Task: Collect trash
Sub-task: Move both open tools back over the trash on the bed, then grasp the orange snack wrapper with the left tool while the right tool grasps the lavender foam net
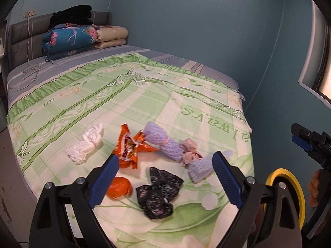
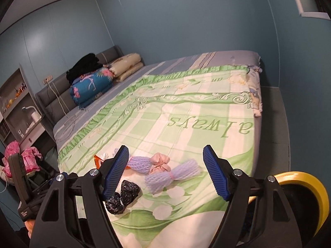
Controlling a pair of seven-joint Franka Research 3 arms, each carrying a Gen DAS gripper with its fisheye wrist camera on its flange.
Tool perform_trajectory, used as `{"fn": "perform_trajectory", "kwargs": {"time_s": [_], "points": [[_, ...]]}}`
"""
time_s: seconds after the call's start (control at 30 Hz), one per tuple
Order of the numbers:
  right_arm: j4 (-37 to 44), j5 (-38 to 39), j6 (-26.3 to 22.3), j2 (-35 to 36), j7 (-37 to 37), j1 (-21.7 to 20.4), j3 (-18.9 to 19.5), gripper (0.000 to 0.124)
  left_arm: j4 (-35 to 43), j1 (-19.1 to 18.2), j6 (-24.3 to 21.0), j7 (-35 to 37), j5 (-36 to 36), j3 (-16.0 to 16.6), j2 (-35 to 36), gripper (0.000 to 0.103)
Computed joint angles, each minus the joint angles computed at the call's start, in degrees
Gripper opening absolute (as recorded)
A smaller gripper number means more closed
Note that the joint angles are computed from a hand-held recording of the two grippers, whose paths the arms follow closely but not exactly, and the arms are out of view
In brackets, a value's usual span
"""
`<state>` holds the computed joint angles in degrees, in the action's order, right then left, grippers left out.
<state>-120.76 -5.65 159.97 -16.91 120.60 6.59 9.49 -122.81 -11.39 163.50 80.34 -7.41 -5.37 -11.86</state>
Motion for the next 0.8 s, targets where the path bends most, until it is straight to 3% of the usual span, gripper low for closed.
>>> {"fn": "perform_trajectory", "kwargs": {"time_s": [0.43,0.8], "points": [[7.90,2.42,-3.88,12.99,-3.43,5.82,-3.17,0.071,2.71,3.51,-1.72,1.74,-3.29,0.66,5.89,0.088],[12.56,2.48,-8.40,21.29,-6.01,10.31,-5.34,0.071,7.31,6.91,-3.40,3.86,-6.81,-1.62,12.50,0.088]]}}
